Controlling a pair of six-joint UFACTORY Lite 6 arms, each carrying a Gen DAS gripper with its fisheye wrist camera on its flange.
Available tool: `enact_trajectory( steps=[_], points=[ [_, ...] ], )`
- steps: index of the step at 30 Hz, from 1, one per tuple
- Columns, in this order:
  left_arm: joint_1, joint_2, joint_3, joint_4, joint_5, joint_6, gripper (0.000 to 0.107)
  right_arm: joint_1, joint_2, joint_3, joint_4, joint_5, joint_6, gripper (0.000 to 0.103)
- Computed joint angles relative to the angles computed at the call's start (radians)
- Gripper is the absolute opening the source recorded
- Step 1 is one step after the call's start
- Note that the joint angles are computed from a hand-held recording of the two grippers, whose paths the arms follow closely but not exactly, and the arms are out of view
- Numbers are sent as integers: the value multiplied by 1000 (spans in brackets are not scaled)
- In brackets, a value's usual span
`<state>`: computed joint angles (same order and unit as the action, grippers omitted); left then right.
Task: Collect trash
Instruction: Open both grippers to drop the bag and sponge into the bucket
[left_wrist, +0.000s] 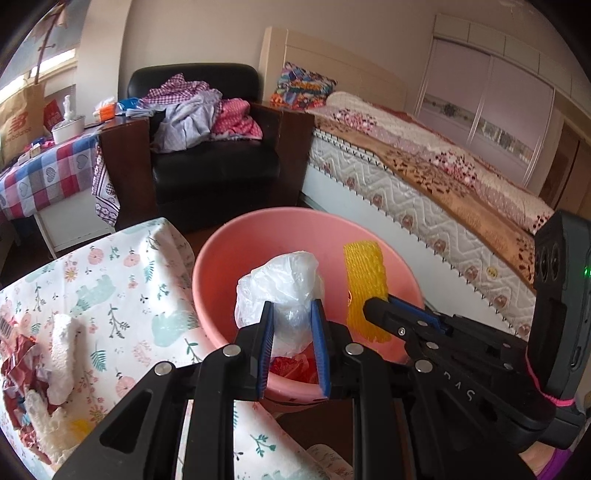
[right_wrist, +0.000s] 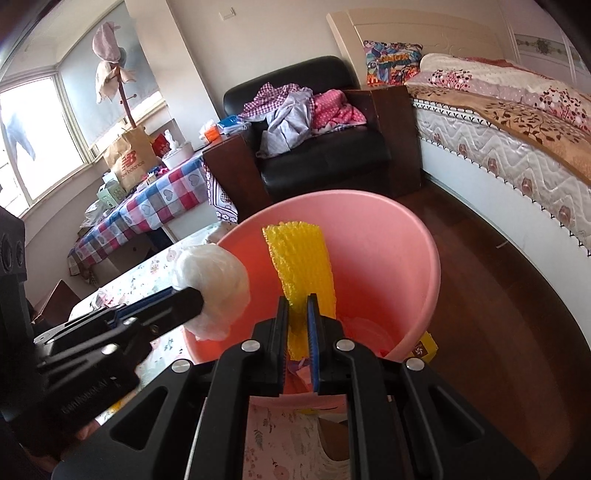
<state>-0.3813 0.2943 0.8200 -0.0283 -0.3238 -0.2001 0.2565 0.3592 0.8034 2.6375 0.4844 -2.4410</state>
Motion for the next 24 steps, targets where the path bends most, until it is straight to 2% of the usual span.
enact_trajectory(
  steps=[2,6,11,17,24],
  points=[
    [0,41,36,19,14,-11,19,7,28,26,14,-12,-18,10],
    [11,106,94,153,42,-148,19,8,66,58,16,-29,-23,10],
    [-4,147,115,75,41,-87,20,2,94,80,31,-43,-43,10],
    [-10,148,109,68,34,-90,23,10,90,79,89,-61,-108,10],
    [-22,118,79,5,18,-53,38,17,93,98,99,-99,-119,11]
  ],
)
